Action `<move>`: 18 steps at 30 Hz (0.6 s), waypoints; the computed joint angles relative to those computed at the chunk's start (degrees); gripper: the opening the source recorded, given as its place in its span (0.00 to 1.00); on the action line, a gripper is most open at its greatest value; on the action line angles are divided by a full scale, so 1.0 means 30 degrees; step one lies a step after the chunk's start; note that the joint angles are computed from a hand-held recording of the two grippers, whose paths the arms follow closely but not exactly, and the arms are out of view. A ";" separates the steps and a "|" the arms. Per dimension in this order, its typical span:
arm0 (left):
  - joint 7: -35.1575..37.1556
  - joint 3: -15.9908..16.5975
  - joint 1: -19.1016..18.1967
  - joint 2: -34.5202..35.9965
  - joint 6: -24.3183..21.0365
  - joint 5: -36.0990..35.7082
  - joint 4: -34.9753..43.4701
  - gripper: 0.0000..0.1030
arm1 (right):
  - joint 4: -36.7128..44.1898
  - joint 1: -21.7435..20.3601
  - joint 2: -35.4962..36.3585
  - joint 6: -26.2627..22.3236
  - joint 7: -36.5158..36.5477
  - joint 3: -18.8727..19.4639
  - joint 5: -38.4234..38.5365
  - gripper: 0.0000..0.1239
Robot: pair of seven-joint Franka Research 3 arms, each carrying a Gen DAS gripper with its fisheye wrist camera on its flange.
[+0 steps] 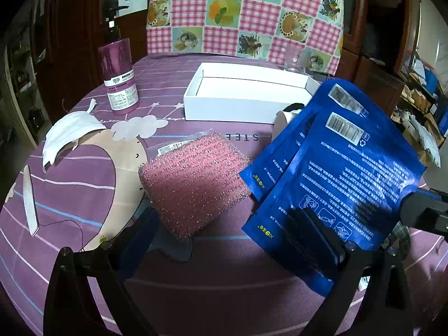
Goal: Organize soft objects
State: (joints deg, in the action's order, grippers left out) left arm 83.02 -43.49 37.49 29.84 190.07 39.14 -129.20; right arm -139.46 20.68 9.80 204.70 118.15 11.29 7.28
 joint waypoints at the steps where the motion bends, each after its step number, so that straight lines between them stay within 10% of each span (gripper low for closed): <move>1: -0.0009 -0.0006 -0.0011 0.0003 -0.0059 -0.0003 0.0017 0.97 | 0.0152 0.0198 0.0057 -0.0154 -0.0289 -0.0125 0.0317 0.20; 8: 0.0574 -0.0871 0.0731 0.0428 -0.0565 -0.0451 0.0077 0.97 | 0.1120 0.1092 0.0488 -0.1532 -0.1848 -0.0678 0.2472 0.15; 12: 0.0961 -0.1059 0.0834 0.0487 -0.0689 -0.0877 0.0038 0.97 | 0.1718 0.4493 0.0255 -0.2523 -0.5727 -0.3290 0.7531 0.15; 18: 0.0603 0.1650 -0.1947 -0.0833 -0.0999 -0.1945 0.0023 0.97 | 0.2609 0.5020 -0.0324 -0.4125 -0.8125 -0.3823 1.0098 0.15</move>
